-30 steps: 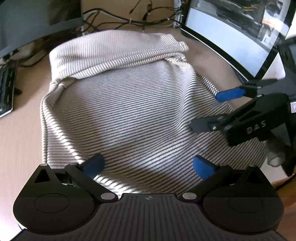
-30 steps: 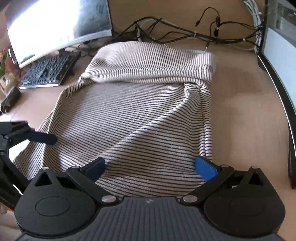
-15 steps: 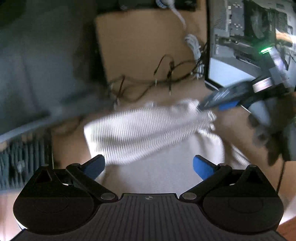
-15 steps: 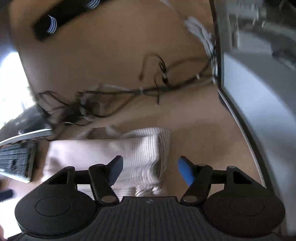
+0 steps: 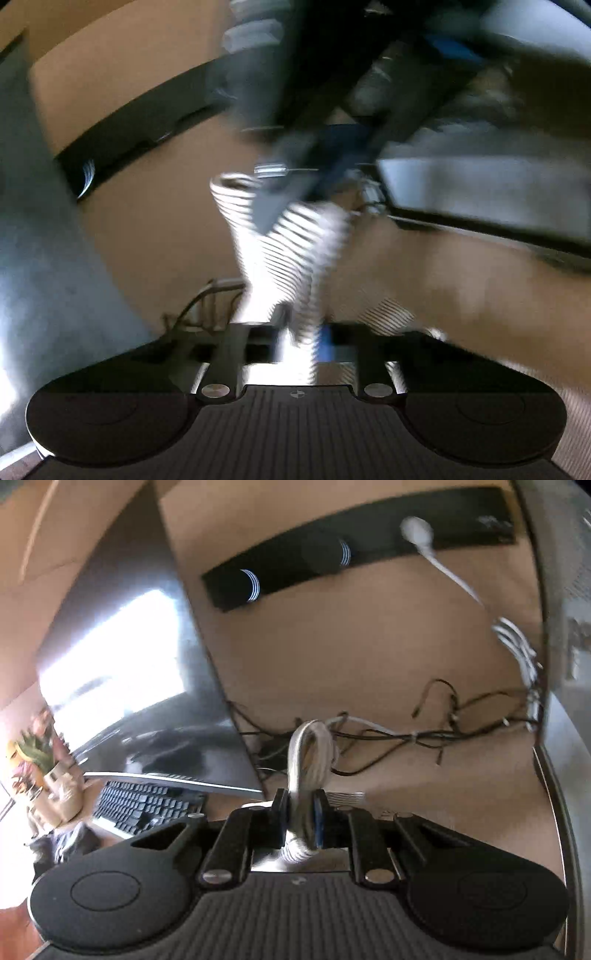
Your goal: Fold clothes
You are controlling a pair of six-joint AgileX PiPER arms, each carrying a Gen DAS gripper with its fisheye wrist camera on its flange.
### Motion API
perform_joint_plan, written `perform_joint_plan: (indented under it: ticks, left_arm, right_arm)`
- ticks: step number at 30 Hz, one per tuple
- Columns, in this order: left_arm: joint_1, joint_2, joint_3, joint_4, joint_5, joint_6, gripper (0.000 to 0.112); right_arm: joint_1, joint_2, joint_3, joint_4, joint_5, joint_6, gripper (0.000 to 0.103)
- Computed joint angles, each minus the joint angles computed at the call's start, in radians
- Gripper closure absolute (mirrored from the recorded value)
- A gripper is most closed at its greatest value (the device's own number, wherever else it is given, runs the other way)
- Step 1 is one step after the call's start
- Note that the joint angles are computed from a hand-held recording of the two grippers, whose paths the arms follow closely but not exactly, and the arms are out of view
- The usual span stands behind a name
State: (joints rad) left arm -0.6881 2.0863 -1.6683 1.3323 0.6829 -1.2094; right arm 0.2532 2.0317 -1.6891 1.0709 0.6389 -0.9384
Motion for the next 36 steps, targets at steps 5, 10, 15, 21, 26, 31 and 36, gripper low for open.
perform_joint_plan:
  ticks: [5,10,15,21,26,31,36]
  left_arm:
    - [0.073,-0.201,0.272,0.195,0.216,-0.322,0.101]
    - [0.414,-0.273,0.382,0.024,0.201,-0.424,0.094]
    - [0.586,-0.314,0.452,-0.2,0.092,-0.467,0.032]
    - [0.496,-0.54,0.712,-0.287,0.086,-0.502,0.019]
    - [0.389,-0.602,0.74,-0.428,0.066,-0.417,0.018]
    - [0.346,-0.592,0.735,-0.476,-0.009,-0.39,0.017]
    - [0.379,-0.555,0.734,-0.487,-0.183,-0.345,0.015]
  right_arm:
    - [0.018,-0.014,0.008,0.041,-0.073,-0.069,0.066]
    - [0.093,0.069,-0.077,-0.212,-0.079,0.132,0.062]
    - [0.192,0.039,0.019,-0.407,-0.112,0.176,0.06]
    - [0.299,0.174,-0.106,-0.479,-0.169,0.179,0.059]
    - [0.373,0.341,-0.31,-0.737,-0.163,0.432,0.076]
    - [0.343,0.24,-0.201,-0.673,-0.218,0.412,0.093]
    - [0.142,-0.004,0.046,-0.715,-0.316,0.519,0.094]
